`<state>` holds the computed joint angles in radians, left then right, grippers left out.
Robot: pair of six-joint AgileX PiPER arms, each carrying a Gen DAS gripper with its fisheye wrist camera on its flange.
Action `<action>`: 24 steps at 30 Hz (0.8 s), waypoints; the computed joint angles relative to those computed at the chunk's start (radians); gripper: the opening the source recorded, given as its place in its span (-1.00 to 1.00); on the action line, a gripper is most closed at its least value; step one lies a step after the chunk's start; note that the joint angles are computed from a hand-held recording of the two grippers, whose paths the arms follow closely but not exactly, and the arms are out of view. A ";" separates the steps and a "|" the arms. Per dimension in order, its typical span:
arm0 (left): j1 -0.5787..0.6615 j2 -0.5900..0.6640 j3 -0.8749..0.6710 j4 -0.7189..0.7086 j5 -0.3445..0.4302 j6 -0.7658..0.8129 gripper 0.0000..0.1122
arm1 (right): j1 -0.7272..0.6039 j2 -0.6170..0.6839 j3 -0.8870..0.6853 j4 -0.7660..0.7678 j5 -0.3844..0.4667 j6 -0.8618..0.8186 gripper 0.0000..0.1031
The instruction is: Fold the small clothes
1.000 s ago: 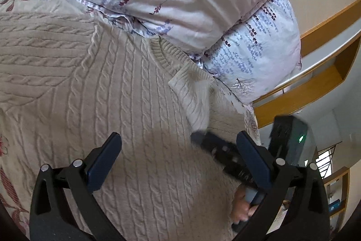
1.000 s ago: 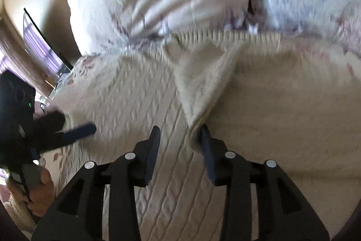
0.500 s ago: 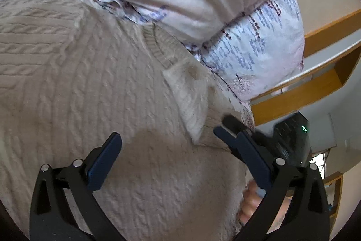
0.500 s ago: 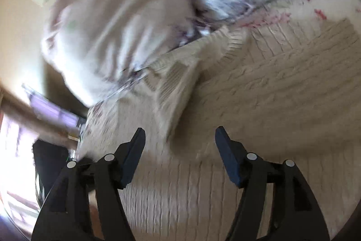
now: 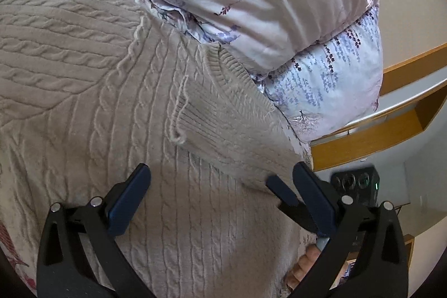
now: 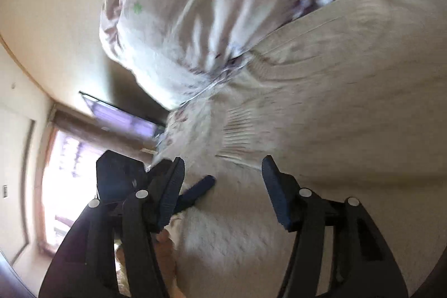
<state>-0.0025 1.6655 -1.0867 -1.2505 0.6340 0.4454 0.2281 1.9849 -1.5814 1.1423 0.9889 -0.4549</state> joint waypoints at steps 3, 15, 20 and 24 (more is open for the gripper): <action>-0.008 0.013 -0.016 0.008 -0.008 -0.025 0.78 | -0.064 -0.137 0.170 -0.067 -0.112 0.038 0.17; -0.039 0.123 -0.156 0.166 -0.045 -0.199 -0.04 | -0.341 -0.233 0.418 -0.004 -0.399 0.181 -0.26; -0.058 0.181 -0.232 0.257 -0.056 -0.255 -0.85 | -0.345 -0.247 0.459 0.084 -0.484 0.096 -0.82; -0.085 0.192 -0.259 0.389 -0.100 -0.338 -0.86 | -0.350 -0.313 0.574 0.172 -0.569 0.013 -0.84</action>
<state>-0.0874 1.8578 -1.3459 -0.8618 0.5339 0.1073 -0.1217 1.6721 -1.0077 1.3145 0.4203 -0.4415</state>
